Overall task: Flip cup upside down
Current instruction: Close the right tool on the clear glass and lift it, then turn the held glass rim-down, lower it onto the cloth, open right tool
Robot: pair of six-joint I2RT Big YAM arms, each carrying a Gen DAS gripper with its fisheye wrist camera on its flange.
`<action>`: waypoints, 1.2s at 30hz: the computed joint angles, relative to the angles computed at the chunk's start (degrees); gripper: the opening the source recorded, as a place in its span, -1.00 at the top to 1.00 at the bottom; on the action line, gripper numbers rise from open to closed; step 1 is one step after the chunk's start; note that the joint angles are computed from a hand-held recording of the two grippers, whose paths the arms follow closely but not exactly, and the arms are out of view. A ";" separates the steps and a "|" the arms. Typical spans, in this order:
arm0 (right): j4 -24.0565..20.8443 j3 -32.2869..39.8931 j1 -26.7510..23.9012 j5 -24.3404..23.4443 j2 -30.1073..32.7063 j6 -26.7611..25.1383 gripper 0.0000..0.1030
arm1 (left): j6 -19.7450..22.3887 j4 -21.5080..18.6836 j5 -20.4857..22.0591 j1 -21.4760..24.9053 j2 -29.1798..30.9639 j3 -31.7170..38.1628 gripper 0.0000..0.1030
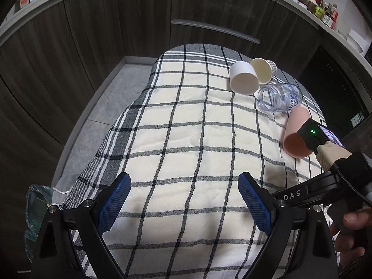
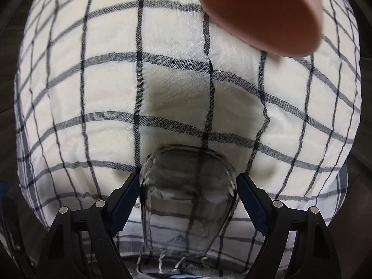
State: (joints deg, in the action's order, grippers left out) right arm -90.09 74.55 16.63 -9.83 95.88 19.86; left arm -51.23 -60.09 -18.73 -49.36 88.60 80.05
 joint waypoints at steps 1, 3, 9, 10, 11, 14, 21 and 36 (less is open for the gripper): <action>-0.10 -0.01 0.05 -0.10 0.34 0.06 -0.46 | 0.04 0.01 0.07 0.04 0.11 0.02 -0.83; 0.45 0.13 -0.04 -0.49 0.99 0.00 -0.34 | 0.10 0.04 0.27 0.14 0.20 0.04 -0.83; 0.91 -0.05 -1.24 -0.34 -2.30 0.24 -0.33 | 0.14 -0.15 -1.14 -0.33 -0.22 0.03 -0.83; 1.64 -0.12 -1.25 -0.07 -3.53 0.37 -0.33 | 0.11 -0.28 -1.95 -0.55 -0.34 0.01 -0.83; 3.07 -0.24 -1.05 0.65 -5.11 0.45 -0.32 | 0.13 -0.40 -2.98 -0.78 -0.41 0.00 -0.83; 8.99 -1.28 -0.34 2.54 -10.46 0.91 -0.31 | 0.13 -0.47 -4.87 -1.07 -0.68 -0.39 -0.83; 27.48 -8.56 3.28 14.79 -21.21 4.12 -0.31 | -0.69 1.77 -8.87 -1.42 -1.84 -3.62 -0.83; 46.83 -19.13 9.50 26.24 -22.97 4.03 -0.31 | -0.96 6.62 -12.23 -2.40 -2.43 -8.34 -0.83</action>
State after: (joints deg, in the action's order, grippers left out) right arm -43.26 55.42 26.13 16.41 72.91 23.90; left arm -52.19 -53.47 -30.96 -51.76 86.16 71.71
